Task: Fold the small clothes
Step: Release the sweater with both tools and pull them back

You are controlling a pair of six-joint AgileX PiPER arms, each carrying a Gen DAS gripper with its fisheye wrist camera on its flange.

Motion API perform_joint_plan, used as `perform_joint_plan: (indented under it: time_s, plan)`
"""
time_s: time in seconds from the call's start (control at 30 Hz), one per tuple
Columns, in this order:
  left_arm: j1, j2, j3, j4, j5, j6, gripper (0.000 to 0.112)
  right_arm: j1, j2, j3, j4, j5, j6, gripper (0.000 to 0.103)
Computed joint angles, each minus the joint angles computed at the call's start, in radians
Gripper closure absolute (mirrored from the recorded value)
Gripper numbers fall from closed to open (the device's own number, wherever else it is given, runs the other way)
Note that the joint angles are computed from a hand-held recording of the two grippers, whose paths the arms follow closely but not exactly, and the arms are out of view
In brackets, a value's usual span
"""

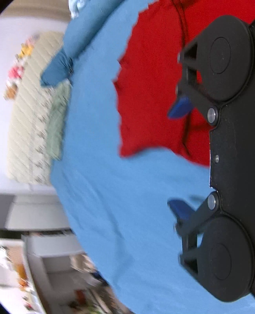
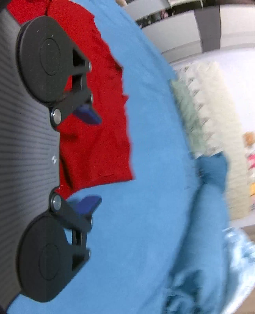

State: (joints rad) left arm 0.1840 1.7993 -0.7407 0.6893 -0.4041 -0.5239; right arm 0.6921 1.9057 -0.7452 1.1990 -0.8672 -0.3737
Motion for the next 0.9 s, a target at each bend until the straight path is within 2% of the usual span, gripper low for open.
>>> perform_joint_plan:
  time_s: [0.1,0.23,0.37,0.43,0.5,0.57,0.63,0.67,0.73,0.8,0.83,0.9]
  plan:
    - [-0.043,0.018,-0.021,0.063,-0.021,-0.053,0.016,-0.012,0.010,-0.040,-0.053,0.055,-0.083,0.003]
    - [-0.075,0.092,-0.074,0.136,-0.012,-0.139,0.016,-0.058,0.055,-0.084,-0.162,0.144,-0.052,0.003]
    - [-0.064,0.164,-0.143,0.313,0.023,-0.332,0.016,-0.058,0.149,-0.172,-0.043,0.164,-0.209,0.003]
    - [-0.053,0.177,-0.146,0.324,0.018,-0.335,0.016,-0.099,0.183,-0.183,-0.054,0.184,-0.129,0.003]
    - [-0.056,0.173,-0.136,0.301,0.017,-0.303,0.016,-0.134,0.164,-0.139,-0.155,0.190,0.029,0.003]
    - [-0.069,0.170,-0.132,0.269,0.029,-0.273,0.016,-0.134,0.154,-0.130,-0.127,0.182,0.028,0.003]
    - [-0.077,0.151,-0.129,0.310,0.063,-0.312,0.016,-0.132,0.112,-0.108,-0.096,0.212,0.004,0.003]
    - [-0.082,0.129,-0.120,0.330,0.083,-0.336,0.016,-0.133,0.081,-0.079,-0.138,0.220,0.052,0.003]
    - [-0.087,0.066,-0.075,0.272,0.091,-0.270,0.016,-0.114,-0.001,0.000,-0.204,0.200,0.114,0.003]
    - [-0.090,-0.036,-0.011,0.235,0.116,-0.226,0.014,-0.059,-0.100,0.052,-0.134,0.184,0.033,0.003]
    - [-0.096,-0.075,0.003,0.261,0.144,-0.263,0.014,-0.024,-0.164,0.069,-0.069,0.184,-0.045,0.003]
    - [-0.084,-0.182,0.053,0.419,0.162,-0.440,0.014,0.057,-0.284,0.088,0.102,0.170,-0.237,0.003]
